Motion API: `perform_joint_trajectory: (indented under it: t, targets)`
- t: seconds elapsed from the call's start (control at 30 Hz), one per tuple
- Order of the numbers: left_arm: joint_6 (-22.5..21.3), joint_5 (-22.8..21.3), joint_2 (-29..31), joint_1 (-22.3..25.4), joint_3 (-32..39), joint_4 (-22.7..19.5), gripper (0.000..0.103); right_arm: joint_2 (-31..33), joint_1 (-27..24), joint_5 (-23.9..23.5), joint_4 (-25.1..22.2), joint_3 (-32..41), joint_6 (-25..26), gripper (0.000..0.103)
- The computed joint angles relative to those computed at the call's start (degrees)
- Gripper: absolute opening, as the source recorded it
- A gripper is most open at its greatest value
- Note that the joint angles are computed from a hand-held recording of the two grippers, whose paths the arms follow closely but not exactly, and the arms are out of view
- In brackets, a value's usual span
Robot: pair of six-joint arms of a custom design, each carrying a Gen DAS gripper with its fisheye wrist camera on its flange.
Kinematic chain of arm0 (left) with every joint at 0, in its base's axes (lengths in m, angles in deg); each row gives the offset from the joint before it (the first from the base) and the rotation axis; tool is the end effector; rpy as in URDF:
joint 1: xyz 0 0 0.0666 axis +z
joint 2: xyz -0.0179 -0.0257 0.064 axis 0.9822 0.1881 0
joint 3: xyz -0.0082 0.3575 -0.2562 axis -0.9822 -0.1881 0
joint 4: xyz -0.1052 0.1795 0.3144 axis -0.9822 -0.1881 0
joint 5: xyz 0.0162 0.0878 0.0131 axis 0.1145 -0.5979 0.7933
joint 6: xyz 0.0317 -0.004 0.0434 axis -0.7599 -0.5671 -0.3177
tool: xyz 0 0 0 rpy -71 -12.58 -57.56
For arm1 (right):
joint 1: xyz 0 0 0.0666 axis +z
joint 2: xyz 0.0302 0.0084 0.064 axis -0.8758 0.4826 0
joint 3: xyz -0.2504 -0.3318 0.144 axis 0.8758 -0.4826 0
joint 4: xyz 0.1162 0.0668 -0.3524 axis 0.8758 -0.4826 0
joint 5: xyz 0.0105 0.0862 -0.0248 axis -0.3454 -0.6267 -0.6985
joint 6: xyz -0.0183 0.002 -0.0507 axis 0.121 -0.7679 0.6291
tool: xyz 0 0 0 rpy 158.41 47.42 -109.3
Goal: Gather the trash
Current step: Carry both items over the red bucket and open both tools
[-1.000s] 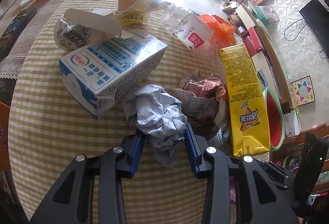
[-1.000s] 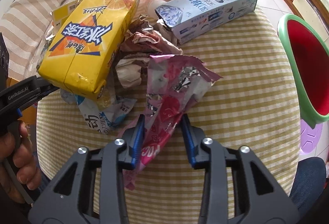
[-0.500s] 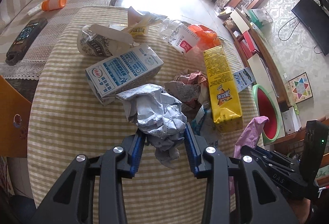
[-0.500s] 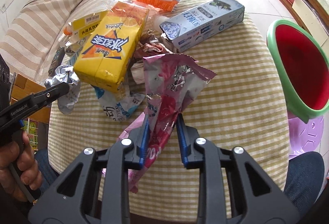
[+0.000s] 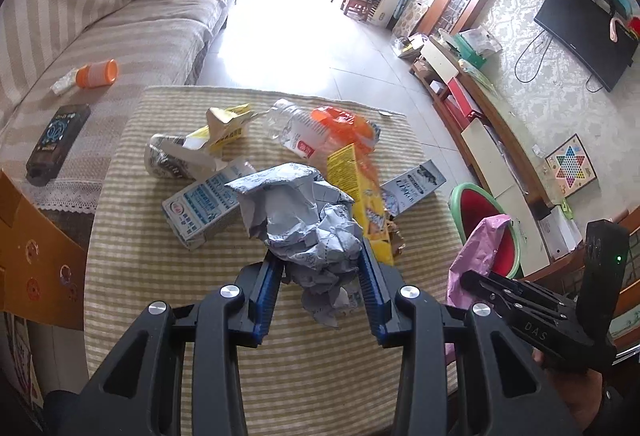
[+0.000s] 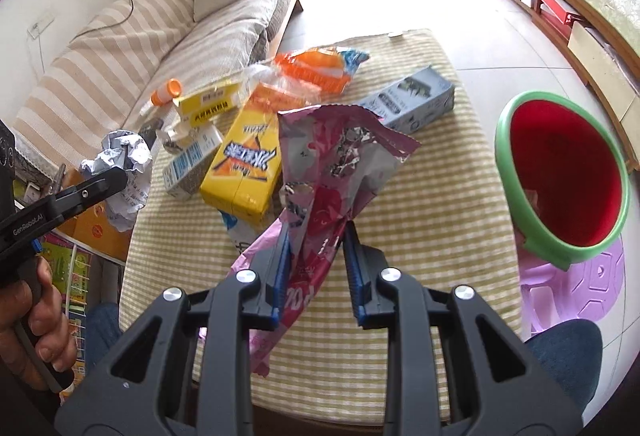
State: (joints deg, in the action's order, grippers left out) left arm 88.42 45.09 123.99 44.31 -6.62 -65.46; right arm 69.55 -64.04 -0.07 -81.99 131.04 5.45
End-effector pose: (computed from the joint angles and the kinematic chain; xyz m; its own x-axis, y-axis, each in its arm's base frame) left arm 0.3634 -0.2433 0.4229 -0.7800 -0.2936 -0.5526 -0.1528 0.9457 -0.2867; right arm 0.4201 -0.0046 0.4025 -0.8583 -0.1513 -0.4904 -0.3468 0.8754 0.3368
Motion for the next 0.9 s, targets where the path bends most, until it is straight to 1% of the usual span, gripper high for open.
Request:
perform_joint_trajectory:
  t: [0.23, 0.6, 0.8, 0.9]
  targets:
    - [-3.59, -0.17, 4.51, -2.17, 6.72, -0.52, 0.035, 1.62, -4.95, -1.15, -0.38, 4.14, 0.66, 0.025]
    - [-8.54, 3.29, 14.23, -5.99, 19.39, -1.25, 0.035, 6.68, -13.72, -2.11, -0.98, 11.56, 2.01, 0.025]
    - [-11.42, 5.68, 20.3, -7.38, 27.68, -2.99, 0.035, 9.65, -17.22, -2.33, -1.27, 14.92, 2.82, 0.025]
    - [-12.6, 6.87, 23.75, -7.9, 32.42, -4.54, 0.035, 11.11, -18.62, -2.4, -2.03, 16.55, 3.35, 0.025]
